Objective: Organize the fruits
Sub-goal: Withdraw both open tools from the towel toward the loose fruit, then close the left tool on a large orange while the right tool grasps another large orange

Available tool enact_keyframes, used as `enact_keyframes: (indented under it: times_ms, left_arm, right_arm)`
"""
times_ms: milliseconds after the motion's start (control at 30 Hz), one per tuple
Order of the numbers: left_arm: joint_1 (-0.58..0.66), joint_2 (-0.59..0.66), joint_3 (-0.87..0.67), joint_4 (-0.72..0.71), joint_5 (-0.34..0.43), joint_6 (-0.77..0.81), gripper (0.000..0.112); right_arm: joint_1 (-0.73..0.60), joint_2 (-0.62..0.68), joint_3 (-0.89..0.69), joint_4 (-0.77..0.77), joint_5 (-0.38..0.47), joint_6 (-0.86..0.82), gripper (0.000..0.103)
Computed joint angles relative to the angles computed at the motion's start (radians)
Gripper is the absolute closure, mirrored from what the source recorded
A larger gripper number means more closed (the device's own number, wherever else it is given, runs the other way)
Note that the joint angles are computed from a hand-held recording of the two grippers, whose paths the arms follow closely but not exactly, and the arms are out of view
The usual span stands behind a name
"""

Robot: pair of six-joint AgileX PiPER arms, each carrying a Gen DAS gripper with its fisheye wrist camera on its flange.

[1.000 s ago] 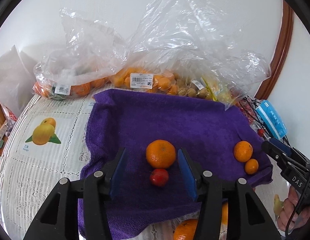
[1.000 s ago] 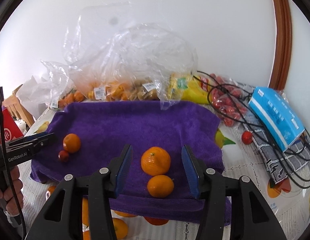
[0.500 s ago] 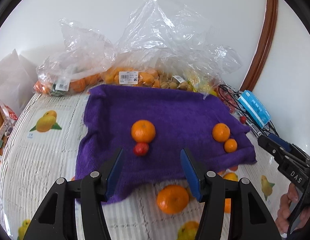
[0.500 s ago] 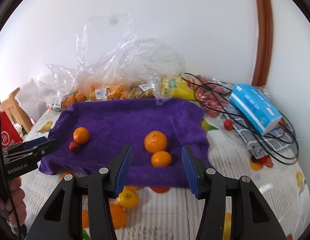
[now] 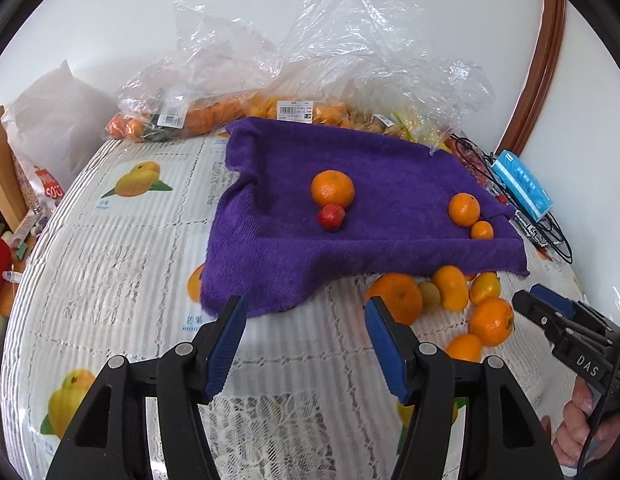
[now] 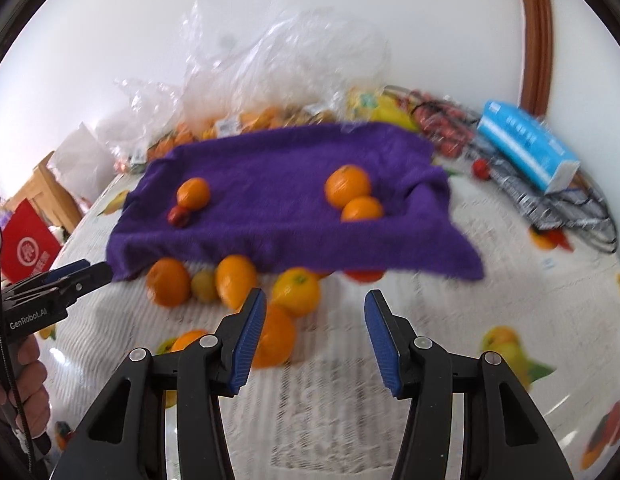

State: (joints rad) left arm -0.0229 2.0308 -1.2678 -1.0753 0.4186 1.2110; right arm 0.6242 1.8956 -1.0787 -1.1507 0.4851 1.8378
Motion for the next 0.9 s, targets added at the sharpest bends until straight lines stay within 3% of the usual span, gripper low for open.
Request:
enact_keyframes:
  times_ms: [267, 500, 667, 900]
  left_arm:
    - [0.023, 0.000, 0.021, -0.011, 0.028, 0.021, 0.052]
    - [0.011, 0.003, 0.027, -0.011, 0.032, 0.020, 0.052]
    - [-0.006, 0.006, 0.025, 0.004, 0.030, 0.006, 0.052]
    - [-0.047, 0.030, -0.005, 0.000, 0.046, 0.010, 0.052]
  right_arm:
    - [0.019, 0.047, -0.028, -0.040, -0.059, 0.042, 0.050]
    - [0.010, 0.085, -0.061, 0.047, -0.101, -0.054, 0.048]
    - [-0.029, 0.109, -0.062, 0.071, -0.171, -0.060, 0.055]
    - [-0.010, 0.071, -0.007, -0.083, -0.158, 0.080, 0.059]
